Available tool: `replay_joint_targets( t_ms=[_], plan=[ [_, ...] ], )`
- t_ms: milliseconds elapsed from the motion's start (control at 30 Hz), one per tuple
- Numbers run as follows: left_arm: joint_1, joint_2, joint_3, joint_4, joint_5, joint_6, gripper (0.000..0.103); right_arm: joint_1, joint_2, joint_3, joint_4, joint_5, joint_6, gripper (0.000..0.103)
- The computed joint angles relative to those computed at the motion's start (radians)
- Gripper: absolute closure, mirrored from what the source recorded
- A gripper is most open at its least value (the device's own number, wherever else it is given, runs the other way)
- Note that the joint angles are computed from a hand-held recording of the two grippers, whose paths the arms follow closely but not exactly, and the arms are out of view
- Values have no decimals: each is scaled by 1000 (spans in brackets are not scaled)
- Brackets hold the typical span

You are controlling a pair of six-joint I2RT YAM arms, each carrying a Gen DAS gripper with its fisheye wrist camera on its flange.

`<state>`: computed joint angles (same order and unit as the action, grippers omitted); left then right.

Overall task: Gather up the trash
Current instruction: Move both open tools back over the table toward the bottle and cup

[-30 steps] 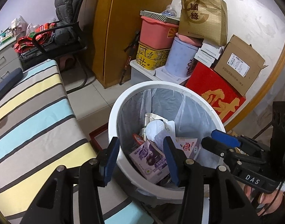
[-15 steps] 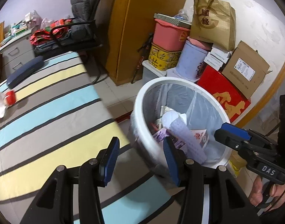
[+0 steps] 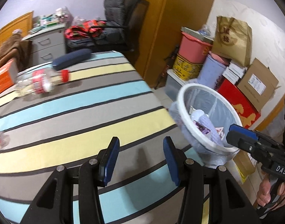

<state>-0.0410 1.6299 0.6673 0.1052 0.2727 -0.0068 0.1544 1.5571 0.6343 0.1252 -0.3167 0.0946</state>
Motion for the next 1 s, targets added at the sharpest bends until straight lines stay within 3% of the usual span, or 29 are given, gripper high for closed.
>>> replay_joint_targets(
  t_ms=[433,867,933,1000],
  plan=[
    [235,-142,-94,-17,27,75,52,184,-35,48,-5,34,5,56],
    [490,-65,-42,-28,24,136,52,299,179,303,-104,78,-93,55],
    [521,-45,-21,-31,30,141,45,310,212,358,-134,67,-118,45],
    [545,-28,-3,-26,30,146,44,326,233,397,-150,73,-141,44]
  ],
)
